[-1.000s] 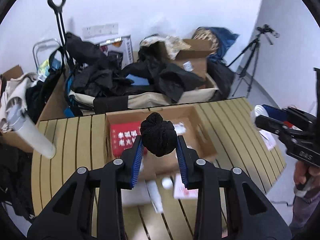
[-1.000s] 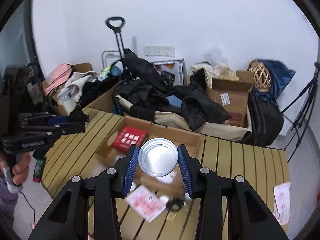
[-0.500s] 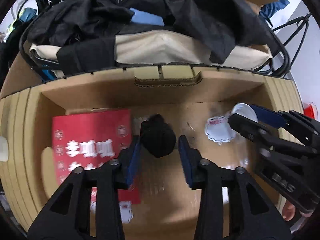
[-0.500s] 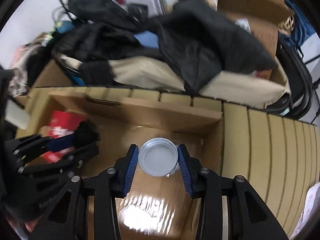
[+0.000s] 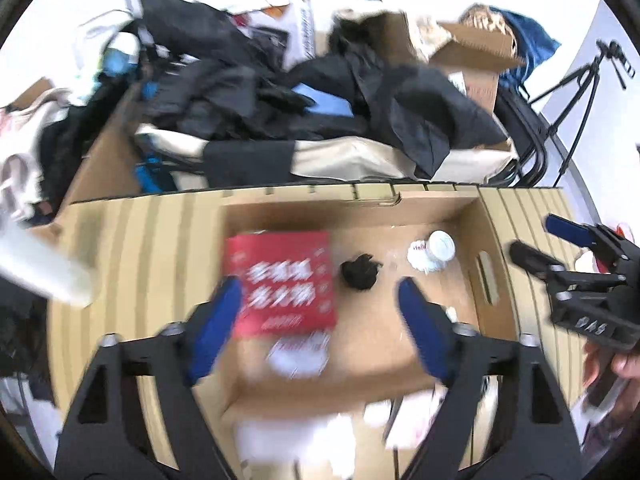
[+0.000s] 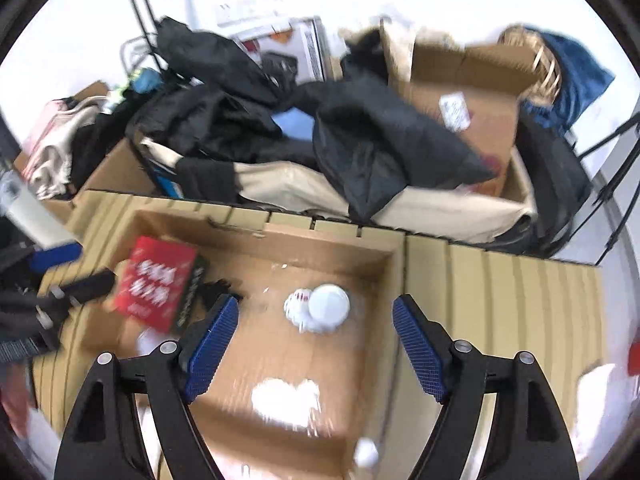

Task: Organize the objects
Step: 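Lower the black bundle and white lid into the tray and open both tools, then withdraw both tools from the tray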

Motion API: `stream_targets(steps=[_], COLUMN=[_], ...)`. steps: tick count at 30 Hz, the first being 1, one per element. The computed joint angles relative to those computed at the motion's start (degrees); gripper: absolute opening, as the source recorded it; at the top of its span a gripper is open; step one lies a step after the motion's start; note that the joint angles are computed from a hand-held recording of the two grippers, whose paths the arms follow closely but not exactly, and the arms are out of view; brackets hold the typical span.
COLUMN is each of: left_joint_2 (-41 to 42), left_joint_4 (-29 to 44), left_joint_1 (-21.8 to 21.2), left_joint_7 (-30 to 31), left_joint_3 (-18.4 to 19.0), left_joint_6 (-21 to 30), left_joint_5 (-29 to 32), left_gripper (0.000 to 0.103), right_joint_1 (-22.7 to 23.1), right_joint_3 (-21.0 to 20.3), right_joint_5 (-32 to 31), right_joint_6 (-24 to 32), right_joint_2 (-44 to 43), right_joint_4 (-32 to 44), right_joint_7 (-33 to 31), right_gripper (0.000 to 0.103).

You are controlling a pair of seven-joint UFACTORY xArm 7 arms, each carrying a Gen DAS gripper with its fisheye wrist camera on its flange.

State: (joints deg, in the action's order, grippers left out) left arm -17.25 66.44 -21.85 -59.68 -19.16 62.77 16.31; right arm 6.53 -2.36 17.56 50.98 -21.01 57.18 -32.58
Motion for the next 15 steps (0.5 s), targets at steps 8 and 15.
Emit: stream_targets(steps=[8, 15], left_joint_2=[-16.4, -23.1], left_joint_4=[9.3, 18.5], left_joint_1=[1.8, 6.5], left_joint_7=[-0.2, -2.4], left_joint_3=[-10.2, -22.5], left_joint_6=[26.7, 37.2], left_joint_5=[3.1, -0.2], left_gripper=[0.1, 0.103], right_joint_1=[-2.5, -2.9], right_joint_3=[-4.9, -9.7], right_joint_5=[-5.1, -4.9], right_joint_6=[15.1, 25.8], right_joint_2=[-17.4, -32.2], right_joint_4=[4.8, 4.8], right_joint_7=[-6.4, -8.2], right_gripper=[0.083, 0.083])
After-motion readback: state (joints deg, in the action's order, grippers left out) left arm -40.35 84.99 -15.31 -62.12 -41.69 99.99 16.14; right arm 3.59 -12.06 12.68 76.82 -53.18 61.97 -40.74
